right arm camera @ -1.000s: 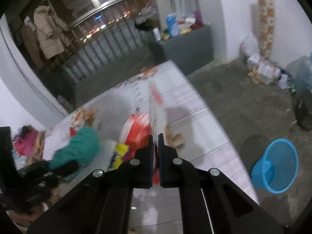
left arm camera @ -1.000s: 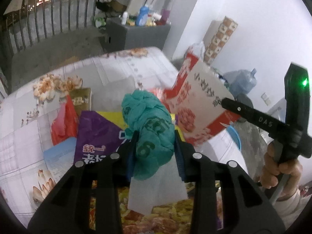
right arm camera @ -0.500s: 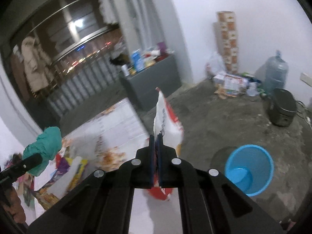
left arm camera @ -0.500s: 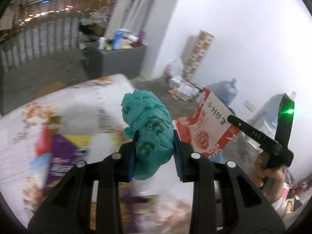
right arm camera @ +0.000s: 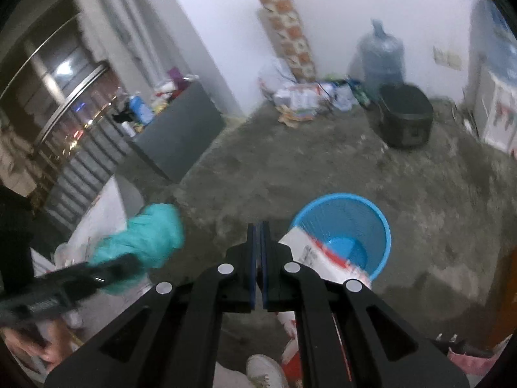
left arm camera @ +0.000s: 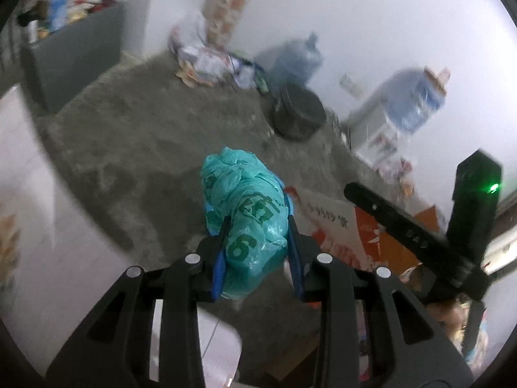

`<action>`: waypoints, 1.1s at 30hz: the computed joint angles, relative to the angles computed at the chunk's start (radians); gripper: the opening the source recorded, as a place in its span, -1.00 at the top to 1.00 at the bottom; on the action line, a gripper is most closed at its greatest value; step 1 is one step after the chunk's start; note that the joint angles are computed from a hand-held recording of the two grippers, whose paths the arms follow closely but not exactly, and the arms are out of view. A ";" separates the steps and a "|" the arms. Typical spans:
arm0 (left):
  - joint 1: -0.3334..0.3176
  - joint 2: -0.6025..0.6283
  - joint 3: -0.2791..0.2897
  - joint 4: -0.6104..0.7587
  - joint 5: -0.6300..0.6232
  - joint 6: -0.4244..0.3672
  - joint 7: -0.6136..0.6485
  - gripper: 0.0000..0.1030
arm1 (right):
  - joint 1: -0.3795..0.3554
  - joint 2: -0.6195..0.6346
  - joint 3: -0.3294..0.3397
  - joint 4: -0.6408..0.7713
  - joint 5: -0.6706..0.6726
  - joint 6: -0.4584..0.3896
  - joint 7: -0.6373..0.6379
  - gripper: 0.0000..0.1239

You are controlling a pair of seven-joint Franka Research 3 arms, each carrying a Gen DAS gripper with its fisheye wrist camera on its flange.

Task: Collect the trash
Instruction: 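Carry the snack box to the blue wastebasket and open the right gripper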

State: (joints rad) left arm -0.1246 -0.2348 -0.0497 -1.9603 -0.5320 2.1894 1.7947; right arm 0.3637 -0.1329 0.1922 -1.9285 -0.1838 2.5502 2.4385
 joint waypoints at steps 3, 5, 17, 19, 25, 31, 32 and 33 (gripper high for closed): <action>-0.010 0.121 -0.040 0.079 0.044 -0.002 -0.023 0.43 | -0.018 0.009 -0.037 -0.040 0.072 0.056 -0.029 0.95; -0.010 0.190 -0.061 0.127 0.052 -0.007 -0.003 0.43 | -0.032 0.033 -0.055 -0.041 0.110 0.095 -0.052 0.95; -0.052 0.546 -0.168 0.417 0.320 0.049 -0.108 -0.35 | -0.079 0.211 -0.128 -0.031 0.464 0.238 -0.228 0.62; -0.059 0.555 -0.167 0.408 0.385 0.083 -0.162 -0.36 | -0.083 0.227 -0.145 -0.041 0.451 0.182 -0.156 0.21; -0.012 0.480 -0.199 0.332 0.343 0.110 -0.144 -0.36 | -0.081 0.135 -0.140 -0.179 0.358 0.253 -0.048 0.14; 0.003 0.275 -0.179 0.180 0.246 0.205 -0.100 -0.36 | -0.107 0.048 -0.080 -0.170 -0.019 0.161 0.192 -0.13; 0.001 0.241 -0.169 0.162 0.228 0.205 -0.088 -0.36 | -0.109 0.043 -0.064 -0.152 -0.080 0.136 0.219 -0.17; 0.000 0.199 -0.156 0.142 0.208 0.206 -0.077 -0.36 | -0.105 0.034 -0.041 -0.127 -0.166 0.103 0.252 -0.27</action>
State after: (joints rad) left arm -0.1246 -0.0358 -0.2061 -1.8181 -0.3238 2.3956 1.7180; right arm 0.2584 -0.0987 0.1515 -2.0556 -0.3501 2.6531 2.6909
